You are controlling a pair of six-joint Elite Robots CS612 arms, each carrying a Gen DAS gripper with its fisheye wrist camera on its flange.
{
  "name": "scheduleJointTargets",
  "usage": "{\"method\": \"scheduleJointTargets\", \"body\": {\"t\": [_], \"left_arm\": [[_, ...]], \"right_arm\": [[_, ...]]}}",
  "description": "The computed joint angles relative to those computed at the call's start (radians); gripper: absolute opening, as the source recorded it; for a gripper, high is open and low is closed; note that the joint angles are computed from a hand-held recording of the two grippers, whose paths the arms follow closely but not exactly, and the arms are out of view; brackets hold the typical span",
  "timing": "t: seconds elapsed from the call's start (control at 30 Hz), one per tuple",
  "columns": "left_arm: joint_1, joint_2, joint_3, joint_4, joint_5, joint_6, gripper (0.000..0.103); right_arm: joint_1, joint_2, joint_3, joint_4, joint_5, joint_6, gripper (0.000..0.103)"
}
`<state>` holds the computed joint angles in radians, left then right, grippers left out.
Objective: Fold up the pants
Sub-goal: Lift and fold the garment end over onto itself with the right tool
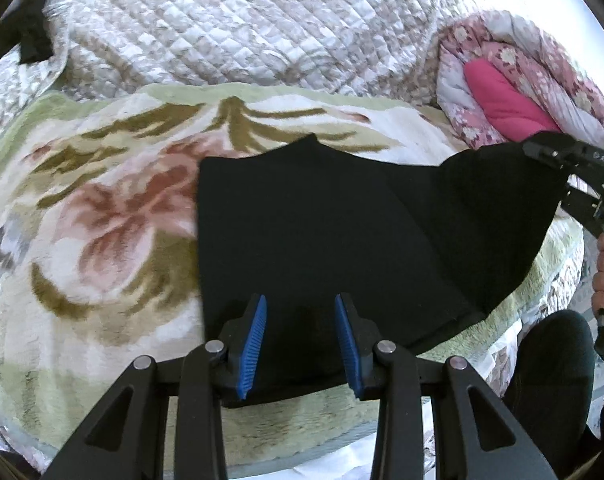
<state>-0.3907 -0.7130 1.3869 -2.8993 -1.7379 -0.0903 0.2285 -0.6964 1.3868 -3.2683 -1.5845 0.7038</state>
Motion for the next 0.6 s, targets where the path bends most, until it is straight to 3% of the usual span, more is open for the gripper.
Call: {"method": "scheduleJointTargets", "body": {"t": [0.2, 0.47, 0.6], "left_arm": [[0.021, -0.003, 0.008, -0.021, 0.021, -0.056, 0.038], [0.046, -0.006, 0.023, -0.044, 0.044, -0.116, 0.038], [0.056, -0.009, 0.034, -0.052, 0.045, -0.134, 0.038]], "right_arm": [[0.035, 0.039, -0.112, 0.061, 0.083, -0.144, 0.022], [0.082, 0.164, -0.308, 0.329, 0.241, -0.321, 0.022], [0.106, 0.196, -0.357, 0.438, 0.203, -0.406, 0.022]]}}
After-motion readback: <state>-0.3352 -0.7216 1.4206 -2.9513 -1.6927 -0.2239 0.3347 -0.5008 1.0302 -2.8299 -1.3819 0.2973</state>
